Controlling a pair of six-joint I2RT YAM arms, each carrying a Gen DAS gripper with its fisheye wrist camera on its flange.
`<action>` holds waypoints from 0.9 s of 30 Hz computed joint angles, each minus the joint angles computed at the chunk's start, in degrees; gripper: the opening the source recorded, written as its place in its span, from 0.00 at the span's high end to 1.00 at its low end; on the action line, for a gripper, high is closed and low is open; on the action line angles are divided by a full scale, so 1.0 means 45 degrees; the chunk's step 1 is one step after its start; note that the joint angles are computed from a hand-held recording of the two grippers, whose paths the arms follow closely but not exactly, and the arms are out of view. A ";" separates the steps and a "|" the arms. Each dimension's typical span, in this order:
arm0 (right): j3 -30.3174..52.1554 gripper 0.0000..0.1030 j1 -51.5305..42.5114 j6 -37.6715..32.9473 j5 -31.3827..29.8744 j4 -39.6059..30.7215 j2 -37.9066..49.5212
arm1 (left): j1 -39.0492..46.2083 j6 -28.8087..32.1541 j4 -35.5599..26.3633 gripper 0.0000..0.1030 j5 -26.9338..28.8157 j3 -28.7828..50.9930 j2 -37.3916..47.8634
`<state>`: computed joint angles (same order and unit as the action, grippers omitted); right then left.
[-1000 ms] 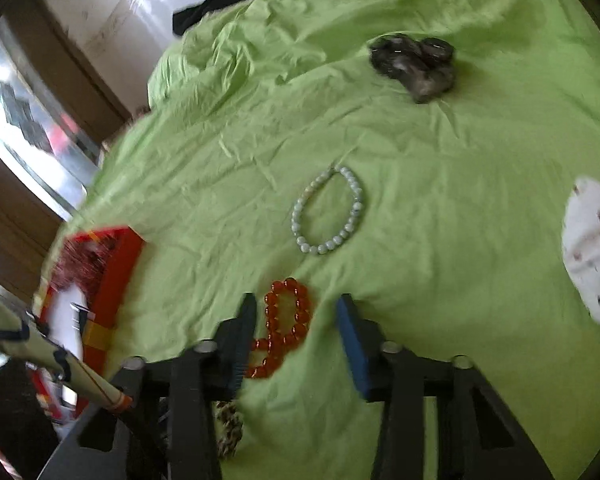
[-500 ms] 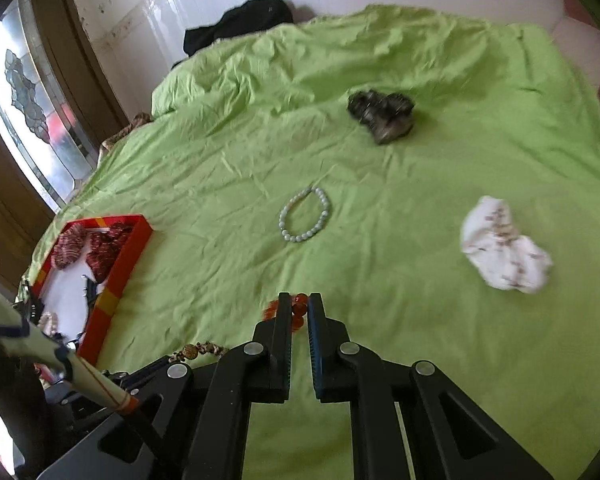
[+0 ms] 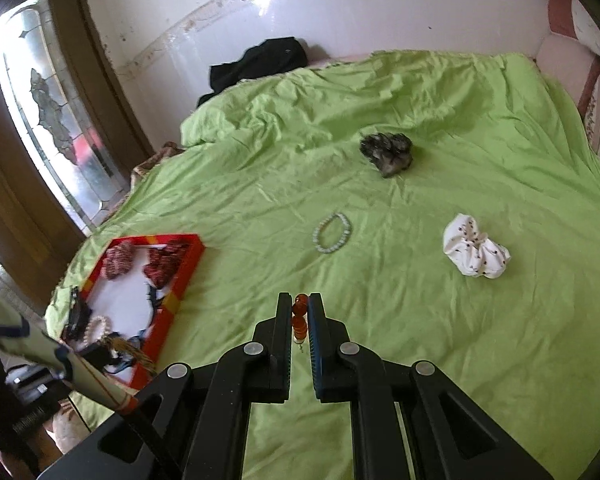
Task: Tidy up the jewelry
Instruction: 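Carry the scrunchie and red bracelet into the box and release both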
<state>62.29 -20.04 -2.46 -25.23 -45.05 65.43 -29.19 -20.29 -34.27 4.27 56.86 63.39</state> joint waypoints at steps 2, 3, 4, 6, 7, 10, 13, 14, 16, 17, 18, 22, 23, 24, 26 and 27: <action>0.0036 0.92 0.0463 0.0198 0.0215 -0.0095 -0.0264 | 0.0741 0.0239 -0.0511 0.93 0.0132 0.0054 -0.0687; 0.0054 0.92 0.0725 0.0300 0.0328 -0.0132 -0.0361 | 0.1162 0.0389 -0.0747 0.93 0.0237 0.0104 -0.0950; 0.0058 0.92 0.0982 0.0395 0.0462 -0.0170 -0.0465 | 0.1722 0.0603 -0.0982 0.93 0.0428 0.0147 -0.1214; 0.0119 0.92 0.1583 0.0612 0.0784 -0.0213 -0.0573 | 0.2829 0.1084 -0.1342 0.93 0.0786 0.0278 -0.1444; 0.0163 0.92 0.1891 0.0707 0.0934 -0.0241 -0.0606 | 0.3304 0.1304 -0.1490 0.93 0.0973 0.0319 -0.1506; 0.0308 0.92 0.2878 0.1010 0.1497 -0.0275 -0.0648 | 0.4953 0.2158 -0.1817 0.93 0.1616 0.0574 -0.1343; 0.0514 0.92 0.3833 0.1315 0.2008 -0.0282 -0.0581 | 0.6545 0.3133 -0.1946 0.93 0.2404 0.0966 -0.0846; 0.0616 0.92 0.4188 0.1437 0.2194 -0.0264 -0.0512 | 0.6873 0.3323 -0.1882 0.93 0.2552 0.1094 -0.0589; 0.0823 0.92 0.4823 0.1647 0.2543 -0.0237 -0.0326 | 0.7634 0.3727 -0.1759 0.93 0.3020 0.1430 0.0039; 0.0941 0.92 0.5204 0.1784 0.2744 -0.0211 -0.0180 | 0.7795 0.3814 -0.1698 0.93 0.3135 0.1545 0.0289; 0.1087 0.92 0.5621 0.1932 0.2978 -0.0189 0.0017 | 0.8055 0.3902 -0.1575 0.93 0.3282 0.1703 0.0700; 0.1540 0.92 0.7009 0.2378 0.3773 -0.0018 0.0761 | 0.8483 0.4094 -0.1052 0.93 0.3571 0.2091 0.2233; 0.1661 0.92 0.7382 0.2500 0.3945 0.0061 0.1012 | 0.8529 0.4101 -0.0939 0.93 0.3626 0.2204 0.2660; 0.1787 0.92 0.7712 0.2599 0.4079 0.0127 0.1254 | 0.8529 0.4093 -0.0835 0.93 0.3648 0.2292 0.2998; 0.2160 0.92 0.8479 0.2828 0.4375 0.0286 0.1964 | 0.8429 0.4048 -0.0550 0.93 0.3452 0.2609 0.3992; 0.2298 0.92 0.8722 0.2893 0.4444 0.0365 0.2254 | 0.8391 0.4042 -0.0411 0.93 0.3351 0.2675 0.4274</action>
